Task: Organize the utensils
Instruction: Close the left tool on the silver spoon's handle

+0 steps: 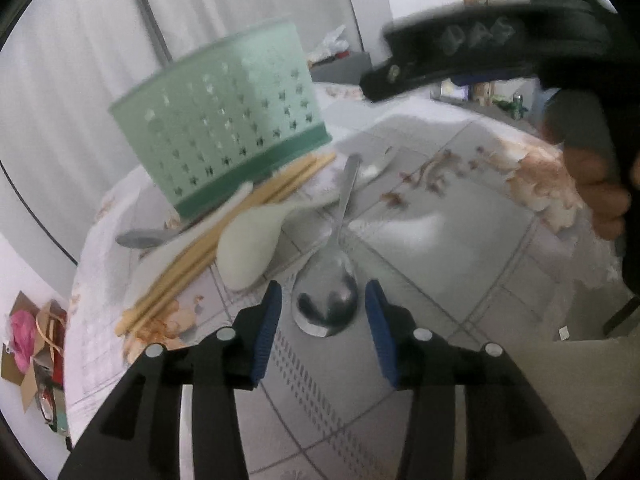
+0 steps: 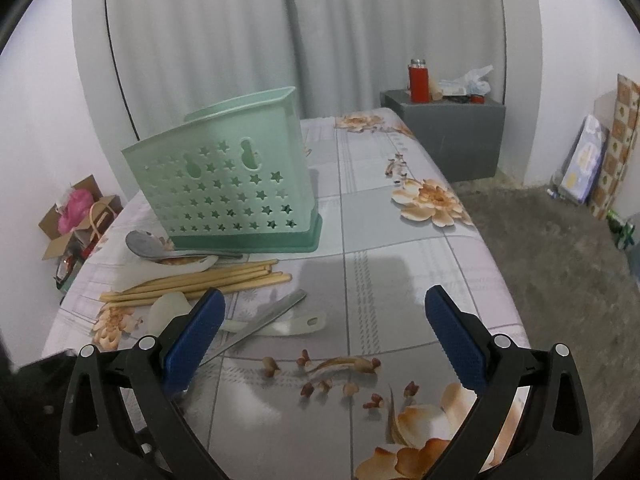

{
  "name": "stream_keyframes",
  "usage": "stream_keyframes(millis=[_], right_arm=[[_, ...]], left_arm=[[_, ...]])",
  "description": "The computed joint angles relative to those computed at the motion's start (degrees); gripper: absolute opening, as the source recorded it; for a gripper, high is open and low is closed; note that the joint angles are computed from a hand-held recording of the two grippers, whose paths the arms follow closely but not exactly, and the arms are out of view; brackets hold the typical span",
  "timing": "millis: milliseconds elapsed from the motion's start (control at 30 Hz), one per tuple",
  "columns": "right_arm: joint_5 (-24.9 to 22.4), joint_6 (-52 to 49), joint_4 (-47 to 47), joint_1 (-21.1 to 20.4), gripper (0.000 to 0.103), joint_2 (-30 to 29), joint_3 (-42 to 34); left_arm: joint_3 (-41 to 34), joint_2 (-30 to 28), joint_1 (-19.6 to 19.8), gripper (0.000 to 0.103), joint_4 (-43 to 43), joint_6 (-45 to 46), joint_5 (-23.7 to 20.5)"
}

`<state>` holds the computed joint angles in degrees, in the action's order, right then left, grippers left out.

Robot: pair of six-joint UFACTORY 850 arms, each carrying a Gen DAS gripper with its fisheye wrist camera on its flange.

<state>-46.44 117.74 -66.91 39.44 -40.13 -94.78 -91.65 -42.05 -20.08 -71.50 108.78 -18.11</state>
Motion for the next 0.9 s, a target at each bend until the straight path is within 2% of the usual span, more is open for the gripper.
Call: stream_keyframes(millis=[33,67,100,200,267,333,367,400,467,533,667,767,900], right_arm=[[-0.36,0.37,-0.3,0.09,0.095,0.31,0.37],[-0.65,0.56,-0.45,0.14,0.095,0.52,0.65],[-0.97,0.76,-0.48,0.19,0.095,0.69,0.91],[-1.11,1.62,-0.36,0.08,0.095,1.18,1.73],[-1.04,2.15,-0.32,0.03,0.095,1.39,2.09],[-0.81,2.57,-0.26,-0.01,0.095,1.55,2.33],[-0.59,2.7,-0.33,-0.01,0.095,1.58,2.39],[-0.51,2.63,-0.36,0.01,0.095,1.53,2.28],[-0.53,2.51,-0.56,0.14,0.095,1.63,2.35],[-0.59,2.28,-0.74,0.21,0.095,1.57,2.21],[-0.61,2.27,-0.65,0.24,0.095,1.63,2.25],[-0.49,2.26,-0.5,0.24,0.095,1.64,2.2],[-0.72,1.95,-0.54,0.27,0.095,1.56,2.13]], left_arm=[[-0.26,-0.3,0.05,0.041,-0.86,0.3,-0.36],[-0.85,-0.64,0.15,0.031,0.67,-1.76,-1.23],[-1.72,-0.96,0.25,0.027,4.61,-5.97,-2.2],[-2.77,-1.17,0.69,0.02,7.15,-9.8,-4.33],[-6.02,-2.55,1.73,0.016,11.27,-18.07,-9.5],[-10.75,-4.93,3.34,0.012,13.51,-27.33,-16.78],[-12.59,-5.96,3.92,0.006,13.83,-30.72,-19.0],[-15.64,-7.8,4.72,0.003,14.77,-36.02,-22.27],[-20.69,-11.13,6.05,0.003,15.07,-44.02,-27.96],[-23.97,-13.55,7.19,0.003,14.22,-50.07,-31.46],[-24.12,-13.9,8.29,0.004,10.99,-52.51,-34.8],[-22.11,-12.71,8.82,0.017,9.22,-54.41,-35.5],[-19.53,-10.89,9.42,0.027,8.84,-57.25,-36.56]])
